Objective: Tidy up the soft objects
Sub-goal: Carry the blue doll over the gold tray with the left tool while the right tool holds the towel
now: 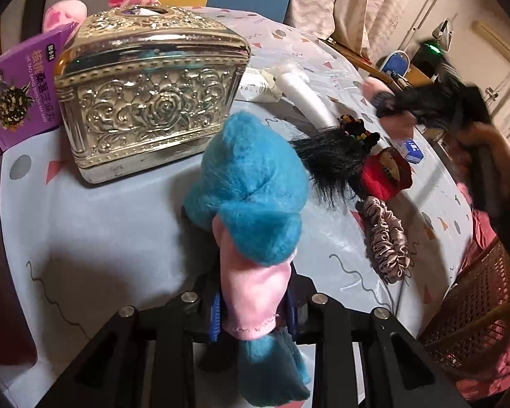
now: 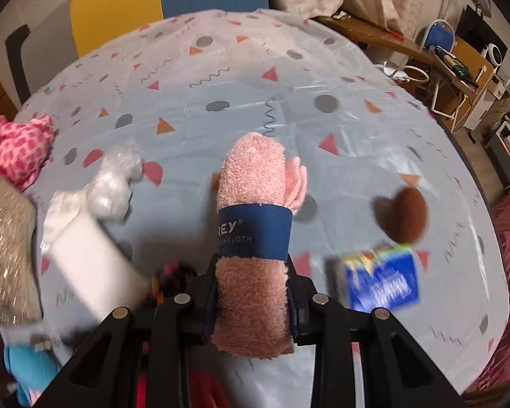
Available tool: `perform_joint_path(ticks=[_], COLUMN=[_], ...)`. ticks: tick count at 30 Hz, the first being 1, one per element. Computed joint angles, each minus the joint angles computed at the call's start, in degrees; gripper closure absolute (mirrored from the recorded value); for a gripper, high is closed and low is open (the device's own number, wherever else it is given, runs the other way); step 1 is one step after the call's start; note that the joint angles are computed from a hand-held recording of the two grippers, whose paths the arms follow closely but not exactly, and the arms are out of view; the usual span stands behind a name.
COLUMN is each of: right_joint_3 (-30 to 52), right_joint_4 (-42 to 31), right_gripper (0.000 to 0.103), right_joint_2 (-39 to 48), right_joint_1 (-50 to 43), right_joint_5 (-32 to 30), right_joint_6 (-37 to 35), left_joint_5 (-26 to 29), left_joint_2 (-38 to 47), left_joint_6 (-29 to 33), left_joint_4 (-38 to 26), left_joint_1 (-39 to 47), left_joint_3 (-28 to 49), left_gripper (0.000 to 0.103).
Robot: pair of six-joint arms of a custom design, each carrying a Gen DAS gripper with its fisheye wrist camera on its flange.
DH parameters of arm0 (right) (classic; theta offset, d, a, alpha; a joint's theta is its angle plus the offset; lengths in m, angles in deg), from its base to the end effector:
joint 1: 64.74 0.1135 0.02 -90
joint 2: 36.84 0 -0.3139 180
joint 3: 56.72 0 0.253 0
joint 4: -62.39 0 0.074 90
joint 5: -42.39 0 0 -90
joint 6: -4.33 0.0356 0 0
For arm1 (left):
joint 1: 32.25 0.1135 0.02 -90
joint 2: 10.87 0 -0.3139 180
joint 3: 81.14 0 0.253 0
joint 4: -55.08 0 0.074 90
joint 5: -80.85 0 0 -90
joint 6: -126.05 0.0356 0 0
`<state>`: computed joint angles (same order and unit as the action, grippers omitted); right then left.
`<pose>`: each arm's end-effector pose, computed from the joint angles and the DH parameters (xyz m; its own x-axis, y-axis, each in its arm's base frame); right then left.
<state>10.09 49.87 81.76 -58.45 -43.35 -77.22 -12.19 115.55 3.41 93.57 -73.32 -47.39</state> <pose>0.3723 0.0384 0.0916 -0.8974 0.0485 -0.4386 0.0552 0.9985 -0.0025 0.1963 -0.1685 0.0245 -0.8560 0.0315 -0.5160 0.2030 0.9385 -0.2794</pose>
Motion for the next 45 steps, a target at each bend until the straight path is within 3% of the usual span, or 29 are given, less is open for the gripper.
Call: perform_joint_path(ticks=[7, 10, 13, 18, 27, 34, 42, 45], right_joint_3=[-14.3, -16.4, -17.2, -17.6, -19.8, -20.9, -21.8, -21.9], right_joint_4=[5.5, 7.4, 9.8, 11.3, 14.7, 18.5, 20.0, 20.0], right_gripper=[0.072, 0.071, 0.069, 0.068, 0.068, 0.068, 0.069, 0.069], right_joint_2=[-5.1, -2.5, -1.9, -1.4, -1.5, 0.1, 0.1, 0.0], right_joint_1=[-2.1, -3.5, -2.1, -3.4, -1.5, 0.2, 1.2, 1.4], right_joint_5=[2.6, -0.4, 1.8, -0.3, 2.7, 5.2, 6.5, 6.7], right_joint_6=[-1.0, -1.0, -2.6, -2.4, -3.1, -4.1, -4.7, -4.7], left_joint_5=[-2.8, -3.0, -4.1, -7.2, -16.1, -25.9, -25.5, -24.8], left_joint_2=[0.2, -0.3, -1.8, -5.8, -21.0, -37.8, -52.9, -62.5], left_joint_6=[-0.4, -0.9, -1.6, -2.3, -4.0, -5.3, -6.2, -6.6], left_joint_4=[0.2, -0.8, -2.0, -1.4, -8.5, -20.9, -29.6, -36.7], left_joint_1=[-1.5, -1.7, -2.3, -5.1, -9.7, -12.1, -7.0, -4.1], left_joint_3=[0.3, 0.5, 0.1, -2.4, -6.9, -9.0, -13.1, -14.9], left_gripper=[0.076, 0.077, 0.077, 0.077, 0.077, 0.077, 0.077, 0.077])
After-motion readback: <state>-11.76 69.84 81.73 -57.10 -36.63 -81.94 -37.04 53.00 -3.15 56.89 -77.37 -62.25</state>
